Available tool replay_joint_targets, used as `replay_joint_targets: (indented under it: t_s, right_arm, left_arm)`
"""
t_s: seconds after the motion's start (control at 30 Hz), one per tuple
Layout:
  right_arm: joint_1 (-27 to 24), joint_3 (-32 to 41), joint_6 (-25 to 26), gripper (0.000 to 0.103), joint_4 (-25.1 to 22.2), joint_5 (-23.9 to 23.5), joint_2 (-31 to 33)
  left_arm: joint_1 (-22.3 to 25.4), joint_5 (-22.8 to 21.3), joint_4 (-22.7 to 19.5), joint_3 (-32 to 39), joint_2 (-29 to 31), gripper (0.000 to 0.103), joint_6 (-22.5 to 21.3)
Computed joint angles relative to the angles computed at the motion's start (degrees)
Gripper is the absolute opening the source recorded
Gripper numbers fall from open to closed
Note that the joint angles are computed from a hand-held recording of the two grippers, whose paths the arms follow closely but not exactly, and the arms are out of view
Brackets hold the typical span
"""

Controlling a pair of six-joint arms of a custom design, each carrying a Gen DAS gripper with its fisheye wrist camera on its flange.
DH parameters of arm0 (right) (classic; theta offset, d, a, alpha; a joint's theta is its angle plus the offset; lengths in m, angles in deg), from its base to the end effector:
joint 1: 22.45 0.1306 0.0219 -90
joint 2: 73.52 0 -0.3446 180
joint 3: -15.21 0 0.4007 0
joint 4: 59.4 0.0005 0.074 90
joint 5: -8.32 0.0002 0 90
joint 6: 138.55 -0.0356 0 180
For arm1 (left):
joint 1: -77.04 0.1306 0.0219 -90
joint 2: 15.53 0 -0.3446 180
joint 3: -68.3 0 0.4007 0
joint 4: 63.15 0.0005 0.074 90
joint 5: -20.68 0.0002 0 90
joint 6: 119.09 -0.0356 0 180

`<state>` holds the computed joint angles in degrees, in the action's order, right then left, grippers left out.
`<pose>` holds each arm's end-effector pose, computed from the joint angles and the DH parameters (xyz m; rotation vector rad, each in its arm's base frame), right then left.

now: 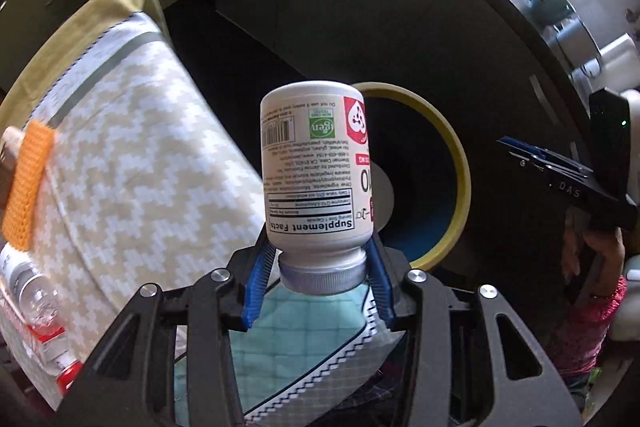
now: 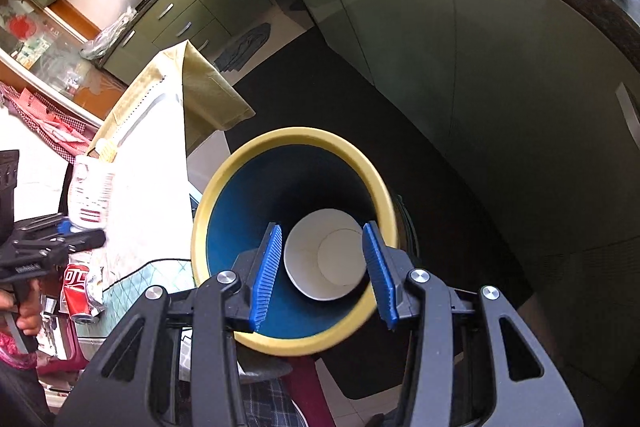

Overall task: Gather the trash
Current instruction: 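Release the bucket into the bin with the right gripper while the left drops the white bottle in, then grasp the clear water bottle with the right gripper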

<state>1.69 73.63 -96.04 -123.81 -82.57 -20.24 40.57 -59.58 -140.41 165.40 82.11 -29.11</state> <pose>0.2471 0.1108 0.3484 0.5368 2.6260 0.4479 0.3912 -0.2972 0.3617 0.9567 2.8156 -0.3400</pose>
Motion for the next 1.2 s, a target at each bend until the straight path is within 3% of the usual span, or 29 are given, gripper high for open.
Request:
replay_joint_targets:
  t_s: [0.17,0.3,0.43,0.53,0.77,0.9,0.97,1.07,1.2]
  right_arm:
    - [0.1,-0.3,0.0,0.044,-2.9,1.2,-2.4]
    - [-0.1,-0.5,0.1,0.044,-5.1,2.0,-4.3]
    - [-0.3,-0.3,0.4,0.044,-5.5,2.3,-4.7]
    - [0.6,1.6,1.5,0.044,-4.3,2.3,-2.1]
    - [7.4,13.0,7.3,0.044,0.0,1.1,13.3]
    - [11.3,24.1,11.7,0.044,1.2,-1.3,25.8]
    - [13.1,31.2,13.8,0.044,0.5,-2.0,32.8]
    - [15.6,44.0,16.4,0.044,-1.9,-3.3,43.8]
    - [17.8,65.2,18.9,0.044,-7.4,-4.4,59.6]
  left_arm:
    - [-5.6,-0.8,0.9,3.1,7.7,0.042,1.8]
    - [-6.9,-1.8,1.0,5.0,10.9,0.044,2.8]
    - [-5.8,-0.5,0.2,4.9,9.7,0.050,2.0]
    - [-3.0,1.3,-1.2,2.4,4.4,0.050,0.2]
    - [9.5,-0.2,-4.9,-3.3,-11.9,0.056,-5.8]
    - [18.9,-1.9,-5.5,-3.6,-18.4,0.069,-8.4]
    - [23.4,-2.4,-4.9,-4.6,-21.3,0.071,-9.9]
    - [33.1,0.1,-5.4,-4.3,-22.8,0.081,-14.3]
    - [42.8,2.3,-5.9,-4.1,-22.6,0.082,-19.4]
